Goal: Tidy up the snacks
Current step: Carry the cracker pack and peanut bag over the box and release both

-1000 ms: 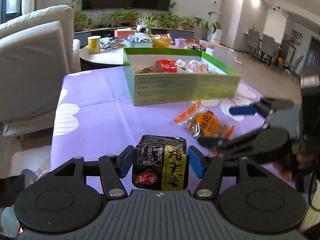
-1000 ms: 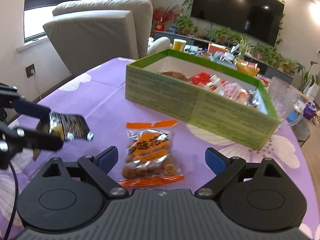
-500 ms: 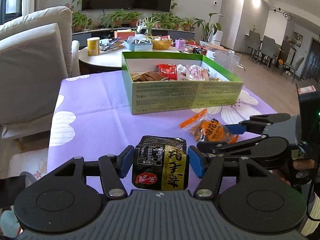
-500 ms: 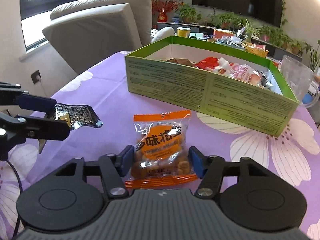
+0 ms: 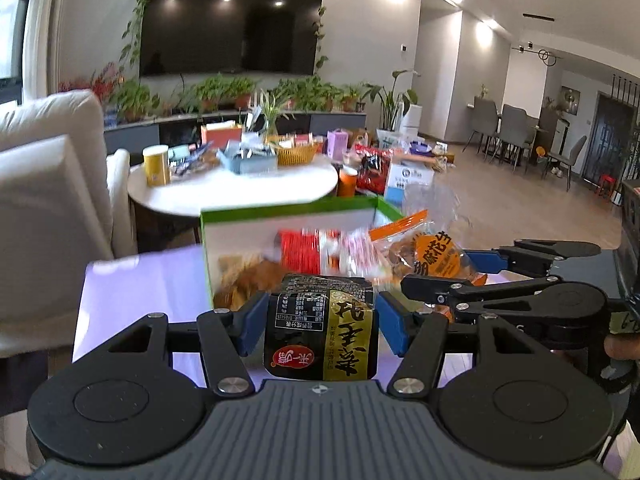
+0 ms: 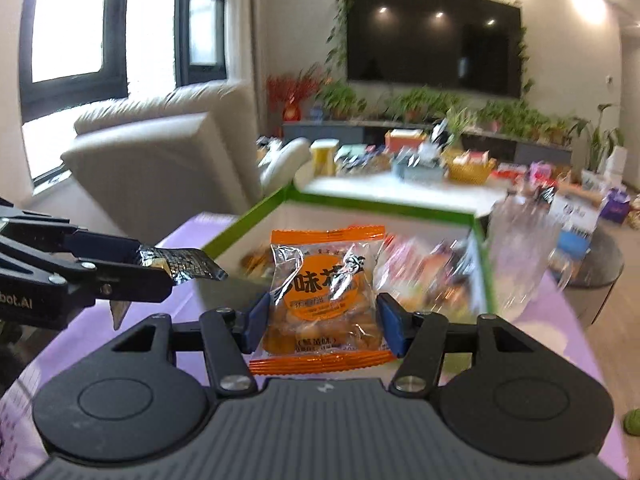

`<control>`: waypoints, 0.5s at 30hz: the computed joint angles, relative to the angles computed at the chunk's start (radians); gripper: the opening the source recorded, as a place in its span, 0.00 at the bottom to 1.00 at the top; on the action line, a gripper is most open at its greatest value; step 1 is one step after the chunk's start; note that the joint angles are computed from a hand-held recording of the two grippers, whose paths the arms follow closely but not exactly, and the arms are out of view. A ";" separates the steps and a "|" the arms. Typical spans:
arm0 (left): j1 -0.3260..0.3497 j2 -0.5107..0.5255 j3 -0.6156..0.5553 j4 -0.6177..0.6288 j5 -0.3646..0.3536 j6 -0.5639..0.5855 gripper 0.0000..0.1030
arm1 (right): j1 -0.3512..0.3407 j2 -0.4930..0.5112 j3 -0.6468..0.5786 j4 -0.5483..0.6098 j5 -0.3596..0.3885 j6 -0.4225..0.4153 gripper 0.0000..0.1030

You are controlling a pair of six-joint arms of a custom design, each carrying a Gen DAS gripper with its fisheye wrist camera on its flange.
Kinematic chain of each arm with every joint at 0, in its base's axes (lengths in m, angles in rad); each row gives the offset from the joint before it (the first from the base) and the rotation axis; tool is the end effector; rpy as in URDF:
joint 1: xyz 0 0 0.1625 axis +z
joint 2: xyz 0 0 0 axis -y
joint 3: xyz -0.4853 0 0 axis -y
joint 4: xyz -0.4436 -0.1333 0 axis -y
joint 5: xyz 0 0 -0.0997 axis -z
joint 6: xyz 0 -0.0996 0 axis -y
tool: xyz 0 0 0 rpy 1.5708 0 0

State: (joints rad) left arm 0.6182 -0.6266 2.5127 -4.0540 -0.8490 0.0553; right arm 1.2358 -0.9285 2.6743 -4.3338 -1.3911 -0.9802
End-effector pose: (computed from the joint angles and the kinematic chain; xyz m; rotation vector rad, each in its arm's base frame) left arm -0.1943 -0.3825 0.0196 0.9607 2.3483 -1.1115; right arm 0.0279 -0.3795 0.1476 0.8707 -2.2266 1.1851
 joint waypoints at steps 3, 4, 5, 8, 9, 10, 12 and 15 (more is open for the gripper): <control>0.032 0.004 -0.059 0.026 -0.007 0.025 0.54 | 0.014 -0.022 -0.045 0.026 -0.004 0.021 0.61; 0.043 0.007 -0.078 0.035 -0.009 0.028 0.54 | 0.018 -0.025 -0.061 0.035 -0.008 0.023 0.61; 0.059 0.009 -0.101 0.046 -0.016 0.031 0.54 | 0.021 -0.029 -0.074 0.044 -0.013 0.026 0.61; 0.089 0.021 -0.153 0.069 -0.018 0.042 0.54 | 0.031 -0.036 -0.119 0.089 -0.031 0.047 0.61; 0.098 0.024 -0.167 0.077 -0.017 0.047 0.54 | 0.031 -0.042 -0.128 0.104 -0.033 0.053 0.61; 0.105 0.028 -0.181 0.087 -0.013 0.048 0.54 | 0.033 -0.041 -0.142 0.116 -0.038 0.061 0.61; 0.125 0.035 -0.211 0.109 -0.017 0.049 0.54 | 0.034 -0.039 -0.161 0.130 -0.043 0.066 0.61; 0.145 0.047 -0.239 0.125 -0.023 0.039 0.54 | 0.033 -0.040 -0.179 0.151 -0.042 0.066 0.61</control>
